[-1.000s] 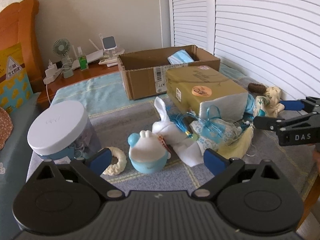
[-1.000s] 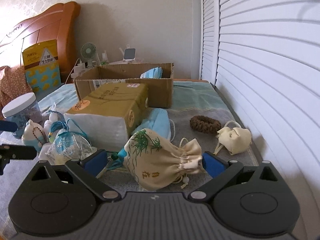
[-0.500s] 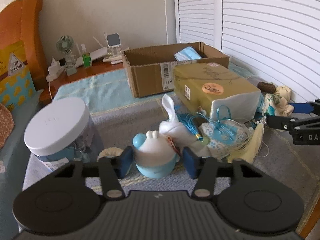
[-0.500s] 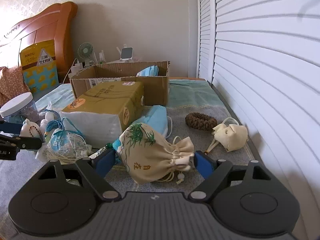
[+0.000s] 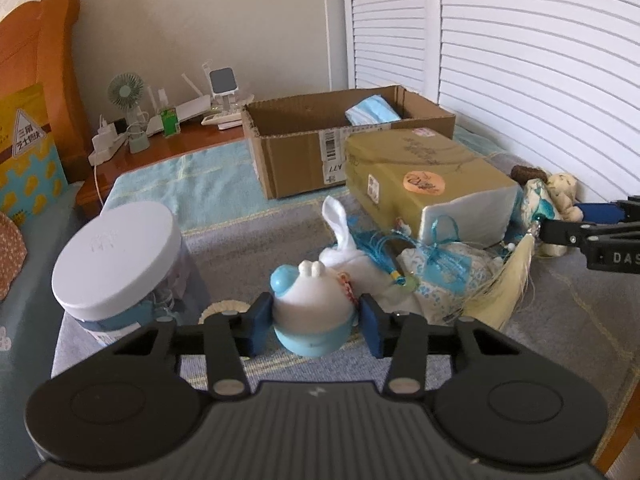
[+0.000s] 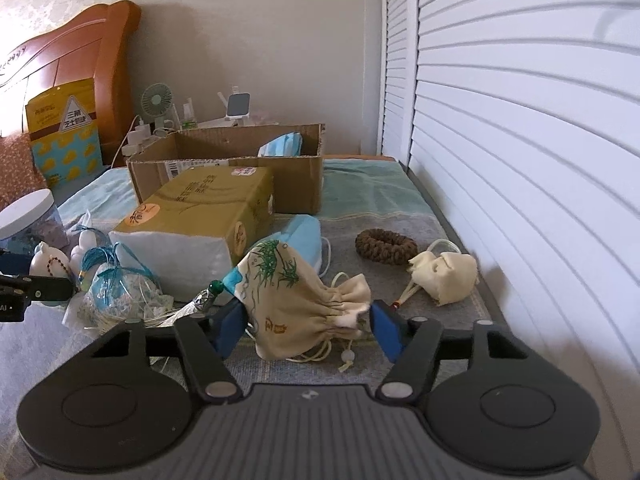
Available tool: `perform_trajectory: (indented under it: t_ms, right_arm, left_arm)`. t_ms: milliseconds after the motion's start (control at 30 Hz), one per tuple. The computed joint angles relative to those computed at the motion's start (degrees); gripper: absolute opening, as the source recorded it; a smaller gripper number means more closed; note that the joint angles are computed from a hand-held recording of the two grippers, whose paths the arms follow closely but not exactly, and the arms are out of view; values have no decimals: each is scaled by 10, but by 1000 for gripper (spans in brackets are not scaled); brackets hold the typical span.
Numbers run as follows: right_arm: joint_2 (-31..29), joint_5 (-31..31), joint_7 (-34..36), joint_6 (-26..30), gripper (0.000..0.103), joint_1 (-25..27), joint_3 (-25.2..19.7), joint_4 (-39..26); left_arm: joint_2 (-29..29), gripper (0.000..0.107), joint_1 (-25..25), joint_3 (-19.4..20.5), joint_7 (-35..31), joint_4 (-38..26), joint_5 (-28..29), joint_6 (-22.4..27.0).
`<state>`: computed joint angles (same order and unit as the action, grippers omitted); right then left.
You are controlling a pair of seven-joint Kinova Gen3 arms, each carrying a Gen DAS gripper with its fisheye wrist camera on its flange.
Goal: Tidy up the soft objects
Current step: 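Grasp the cream drawstring pouch with the right tool while the left tool grasps the blue-white toy, then carry the cream pouch with the right tool and release it into the cardboard box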
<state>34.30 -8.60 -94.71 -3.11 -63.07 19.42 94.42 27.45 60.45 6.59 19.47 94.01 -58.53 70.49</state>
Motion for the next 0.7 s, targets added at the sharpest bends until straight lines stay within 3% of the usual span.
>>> perform_trajectory:
  t_ms: [467, 633, 700]
  right_arm:
    - [-30, 26, -29, 24, 67, -57, 62, 14]
    - [-41, 48, -54, 68, 68, -65, 74, -3]
    - [-39, 64, -71, 95, 68, -85, 98, -16]
  left_arm:
    - [-26, 45, 1, 16, -26, 2, 3, -6]
    - [-29, 45, 1, 22, -51, -3, 11, -7]
    - [-30, 45, 1, 24, -65, -5, 13, -9]
